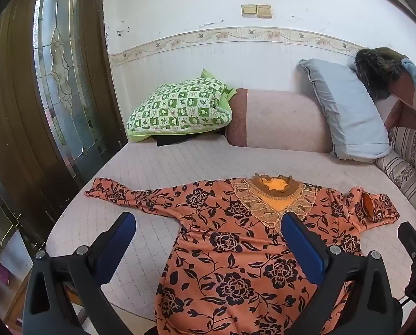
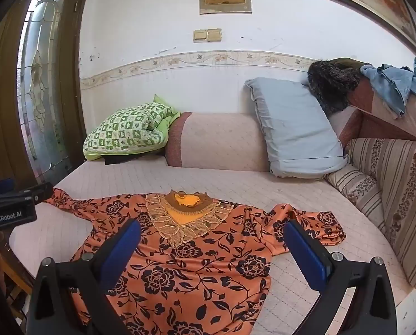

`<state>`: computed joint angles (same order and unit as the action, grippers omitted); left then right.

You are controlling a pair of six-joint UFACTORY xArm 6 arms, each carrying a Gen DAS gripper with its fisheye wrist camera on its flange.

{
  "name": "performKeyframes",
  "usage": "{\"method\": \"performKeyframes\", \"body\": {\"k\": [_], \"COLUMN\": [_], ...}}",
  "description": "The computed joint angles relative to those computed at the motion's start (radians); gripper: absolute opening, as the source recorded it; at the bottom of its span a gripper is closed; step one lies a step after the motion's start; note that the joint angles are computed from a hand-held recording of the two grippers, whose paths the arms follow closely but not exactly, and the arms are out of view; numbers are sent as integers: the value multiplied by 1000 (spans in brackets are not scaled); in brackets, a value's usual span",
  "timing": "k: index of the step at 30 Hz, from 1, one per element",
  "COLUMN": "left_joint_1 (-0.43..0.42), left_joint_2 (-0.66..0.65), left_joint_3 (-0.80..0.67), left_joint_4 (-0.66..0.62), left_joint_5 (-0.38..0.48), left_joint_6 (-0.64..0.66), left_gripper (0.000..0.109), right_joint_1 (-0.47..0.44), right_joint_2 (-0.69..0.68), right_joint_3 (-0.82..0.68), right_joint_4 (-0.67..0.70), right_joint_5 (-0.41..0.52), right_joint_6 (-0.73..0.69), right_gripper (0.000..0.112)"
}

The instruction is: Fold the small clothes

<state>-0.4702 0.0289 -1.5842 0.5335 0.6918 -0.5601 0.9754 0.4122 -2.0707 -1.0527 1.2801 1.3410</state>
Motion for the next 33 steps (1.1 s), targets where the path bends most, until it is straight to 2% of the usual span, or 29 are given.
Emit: {"method": "performKeyframes", "body": {"k": [11, 24, 33], "left_joint_1": [11, 0, 12], "left_joint_2": [-7, 15, 20], "left_joint_3": [24, 8, 2], "left_joint_4": [0, 28, 35], "left_joint_5": [-14, 12, 20], "left_joint_6": [8, -1, -12], "left_gripper": [103, 103, 103], "right_joint_1": [-2, -24, -27], "right_joint_2": [34, 28, 68], "right_joint_3": [-48, -23, -79], "right_joint_4": [29, 69, 77], "right_joint_5": [42, 19, 13], "right_joint_6": [-27, -9, -35], "right_gripper": [103, 103, 103]}}
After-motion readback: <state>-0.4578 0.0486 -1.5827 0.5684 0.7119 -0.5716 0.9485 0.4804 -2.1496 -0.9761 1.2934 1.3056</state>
